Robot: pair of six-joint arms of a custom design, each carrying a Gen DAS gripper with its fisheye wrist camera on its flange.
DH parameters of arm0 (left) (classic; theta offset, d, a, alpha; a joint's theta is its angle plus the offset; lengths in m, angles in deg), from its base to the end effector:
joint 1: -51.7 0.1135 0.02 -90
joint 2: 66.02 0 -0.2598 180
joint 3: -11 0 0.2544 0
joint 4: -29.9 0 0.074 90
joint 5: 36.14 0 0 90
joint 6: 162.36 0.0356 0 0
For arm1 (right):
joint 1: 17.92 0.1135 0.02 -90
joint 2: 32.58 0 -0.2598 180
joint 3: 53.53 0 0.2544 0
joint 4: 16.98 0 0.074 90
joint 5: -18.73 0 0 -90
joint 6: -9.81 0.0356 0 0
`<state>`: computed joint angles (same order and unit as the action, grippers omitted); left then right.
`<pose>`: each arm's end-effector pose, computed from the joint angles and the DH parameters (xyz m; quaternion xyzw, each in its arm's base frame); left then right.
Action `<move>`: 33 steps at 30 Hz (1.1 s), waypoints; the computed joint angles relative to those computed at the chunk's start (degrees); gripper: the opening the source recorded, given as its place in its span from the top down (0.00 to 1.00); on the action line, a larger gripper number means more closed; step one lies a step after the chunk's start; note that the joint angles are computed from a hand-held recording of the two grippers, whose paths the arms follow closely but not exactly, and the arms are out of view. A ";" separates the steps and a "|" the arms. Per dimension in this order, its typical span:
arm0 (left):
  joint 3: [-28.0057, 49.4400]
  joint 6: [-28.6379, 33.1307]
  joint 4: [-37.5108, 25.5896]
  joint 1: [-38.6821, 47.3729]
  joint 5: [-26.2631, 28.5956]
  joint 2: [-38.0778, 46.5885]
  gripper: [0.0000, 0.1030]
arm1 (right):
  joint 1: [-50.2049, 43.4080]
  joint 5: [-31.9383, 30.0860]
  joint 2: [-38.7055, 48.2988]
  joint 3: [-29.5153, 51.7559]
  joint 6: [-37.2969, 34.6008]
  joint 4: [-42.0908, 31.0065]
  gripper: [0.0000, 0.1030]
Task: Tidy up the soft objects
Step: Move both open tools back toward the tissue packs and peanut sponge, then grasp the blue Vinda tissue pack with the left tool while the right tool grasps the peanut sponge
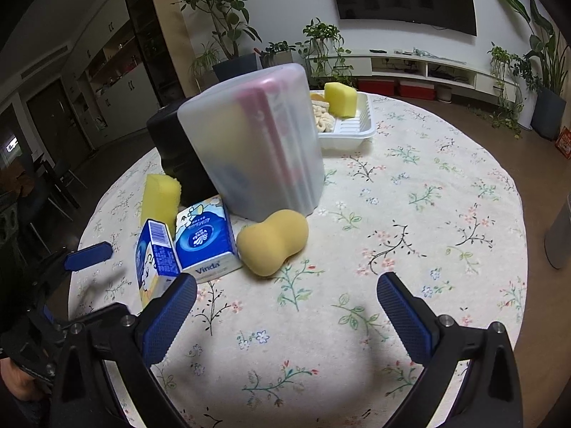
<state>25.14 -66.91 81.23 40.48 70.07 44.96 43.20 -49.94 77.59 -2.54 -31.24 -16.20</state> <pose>0.1536 -0.0406 0.0263 0.1856 0.8989 -0.1492 0.3677 0.1543 0.2530 0.0476 -0.0501 0.9456 0.1172 0.2993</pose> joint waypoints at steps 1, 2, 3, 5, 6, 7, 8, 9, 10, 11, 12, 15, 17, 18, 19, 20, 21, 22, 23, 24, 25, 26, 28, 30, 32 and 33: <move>0.45 -0.01 -0.59 -0.51 -0.22 0.25 0.00 | 0.06 0.12 0.02 -0.04 0.00 0.14 0.00; 0.70 -0.20 -0.65 -1.08 -0.66 0.59 0.00 | 0.09 0.35 0.08 -0.03 0.00 0.21 0.00; 1.13 -0.18 -1.32 -1.44 -0.97 0.53 0.00 | 0.05 0.43 0.11 -0.04 -0.01 0.30 0.00; 2.35 -0.30 -4.88 -1.91 -1.68 -1.11 0.00 | -0.12 0.42 0.24 -0.38 -0.14 1.00 0.00; 2.98 -0.15 -6.49 -1.66 -1.77 -1.81 0.00 | -0.21 0.29 0.40 -0.16 -0.21 0.78 0.00; 3.42 -0.08 -7.47 -1.49 -2.10 -2.58 0.00 | -0.43 -0.08 0.57 -0.04 -0.37 0.69 0.00; 3.57 -0.26 -7.93 -1.65 -2.69 -3.12 0.00 | -0.80 -0.99 0.93 0.13 -0.64 0.77 0.00; 4.26 0.06 -9.31 -1.17 -2.76 -3.61 0.00 | -1.21 -1.55 1.19 0.27 -1.00 0.88 0.00; 5.24 0.29 -11.60 -1.00 -2.74 -4.25 0.00 | -1.32 -1.77 1.40 0.50 -1.20 0.72 0.00; 6.03 0.45 -12.95 -1.04 -2.75 -3.94 0.00 | -1.44 -1.85 1.53 0.84 -1.60 0.30 0.00; 6.65 0.53 -13.95 -1.36 -3.00 -3.61 0.00 | -1.55 -1.90 1.57 1.13 -2.05 -0.09 0.00; 9.10 1.21 -17.93 -3.69 -5.22 -1.92 0.00 | -1.74 -1.93 1.65 1.62 -2.96 -0.55 0.00; 10.10 0.89 -19.51 -4.71 -6.73 -1.50 0.00 | -2.28 -2.72 2.38 2.62 -3.94 -1.48 0.00; 10.43 0.69 -20.09 -4.29 -6.46 -1.54 0.00 | -2.67 -3.11 2.86 3.27 -4.41 -2.14 0.00; 10.83 0.61 -20.99 -3.64 -6.14 -1.73 0.00 | -2.98 -3.48 3.29 3.79 -4.90 -2.49 0.00; 11.35 0.30 -21.91 -2.67 -5.55 -1.59 0.00 | -3.44 -4.04 3.54 4.22 -5.62 -2.62 0.00; 11.88 0.17 -22.71 -1.52 -4.46 -1.27 0.00 | -3.69 -4.38 3.73 4.42 -5.95 -2.57 0.00; 11.90 0.11 -23.02 -0.79 -3.86 -1.13 0.01 | -4.15 -5.00 3.97 4.64 -6.50 -2.32 0.00; 11.74 0.20 -22.81 0.25 -2.88 -1.11 0.01 | -4.66 -5.74 4.42 5.19 -7.21 -2.55 0.00; 11.59 0.17 -22.68 0.56 -2.71 -1.19 0.02 | -5.04 -6.17 5.03 6.07 -7.84 -3.39 0.00; 11.56 0.28 -22.85 0.74 -2.54 -1.25 0.02 | -5.32 -6.22 5.73 6.98 -8.67 -4.14 0.00; 11.45 0.29 -23.04 0.57 -2.64 -1.56 0.02 | -5.52 -6.46 6.19 7.33 -9.21 -4.05 0.00; 11.07 0.51 -22.55 0.35 -2.92 -1.64 0.02 | -6.15 -7.52 7.25 8.13 -9.77 -3.98 0.00; 10.89 0.56 -22.32 0.63 -2.30 -1.67 0.02 | -7.16 -8.91 8.18 8.61 -9.95 -3.58 0.00; 10.30 0.07 -20.93 1.34 -0.93 -1.12 0.02 | -8.12 -10.01 8.95 9.07 -10.29 -3.10 0.00; 10.17 -0.06 -20.71 1.84 -0.24 -1.13 0.02 | -8.45 -10.25 9.12 9.22 -10.68 -3.05 0.00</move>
<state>35.31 -66.97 60.52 42.31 69.82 43.83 34.74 -60.19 86.72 6.68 -41.92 -19.25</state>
